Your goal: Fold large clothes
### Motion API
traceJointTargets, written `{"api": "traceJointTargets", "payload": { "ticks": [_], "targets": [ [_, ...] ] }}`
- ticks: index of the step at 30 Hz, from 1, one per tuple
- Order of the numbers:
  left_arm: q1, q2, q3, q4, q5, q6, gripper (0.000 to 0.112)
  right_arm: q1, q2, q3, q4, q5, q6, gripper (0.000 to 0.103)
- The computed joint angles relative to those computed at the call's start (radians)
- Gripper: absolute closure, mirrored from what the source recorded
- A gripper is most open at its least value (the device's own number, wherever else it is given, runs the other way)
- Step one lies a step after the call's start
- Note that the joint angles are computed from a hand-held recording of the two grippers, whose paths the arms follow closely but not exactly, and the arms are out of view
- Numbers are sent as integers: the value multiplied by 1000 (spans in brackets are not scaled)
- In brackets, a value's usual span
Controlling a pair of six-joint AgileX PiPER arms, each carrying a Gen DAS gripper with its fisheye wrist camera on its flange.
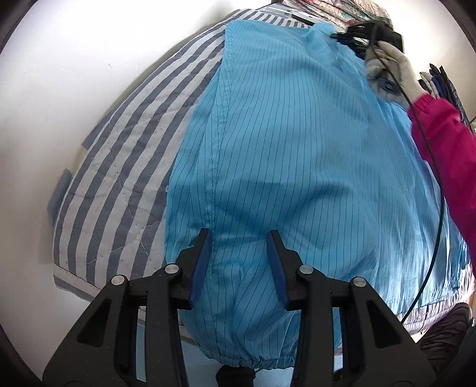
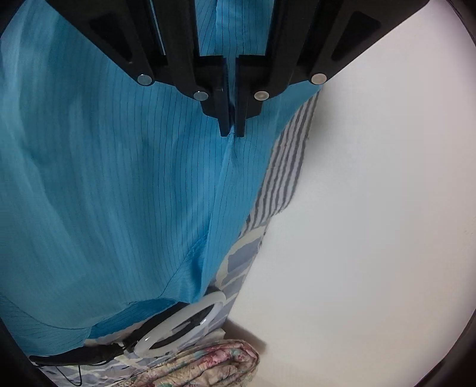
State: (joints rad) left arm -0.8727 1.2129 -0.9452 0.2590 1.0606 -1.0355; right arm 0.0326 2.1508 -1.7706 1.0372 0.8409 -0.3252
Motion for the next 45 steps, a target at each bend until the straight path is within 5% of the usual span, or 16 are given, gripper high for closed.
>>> {"api": "traceJointTargets", "payload": {
  "ticks": [2, 5, 8, 10, 17, 19, 22, 26, 31, 39, 45],
  "targets": [
    [5, -5, 4, -6, -4, 3, 75, -20, -63, 84, 8, -12, -44, 103],
    [0, -3, 2, -2, 1, -2, 75, 2, -83, 81, -226, -45, 68, 102],
    [3, -6, -1, -5, 4, 3, 75, -10, -33, 17, -333, 29, 159, 100],
    [7, -14, 1, -13, 4, 9, 75, -16, -74, 56, -347, -22, 156, 74],
    [-23, -51, 34, -5, 20, -2, 75, 7, -88, -26, -389, -6, 113, 67],
    [-26, -57, 38, -1, 23, -9, 75, 3, -37, -114, -377, 25, 134, 49],
    [-23, -44, 32, -4, 23, -15, 75, 24, 59, -264, -455, 4, 253, 55],
    [-42, -28, 27, 10, 24, -16, 75, 31, 8, -192, -301, -7, 83, 63],
    [-11, -61, 19, -4, -4, -16, 75, 128, 42, -279, -563, 92, 192, 65],
    [-17, -195, 47, 48, 44, -68, 74, 95, -308, 95, -393, -10, 15, 65],
    [71, -278, 81, -36, 24, 1, 62, 24, -599, 251, -323, 185, -87, 64]
  ]
}}
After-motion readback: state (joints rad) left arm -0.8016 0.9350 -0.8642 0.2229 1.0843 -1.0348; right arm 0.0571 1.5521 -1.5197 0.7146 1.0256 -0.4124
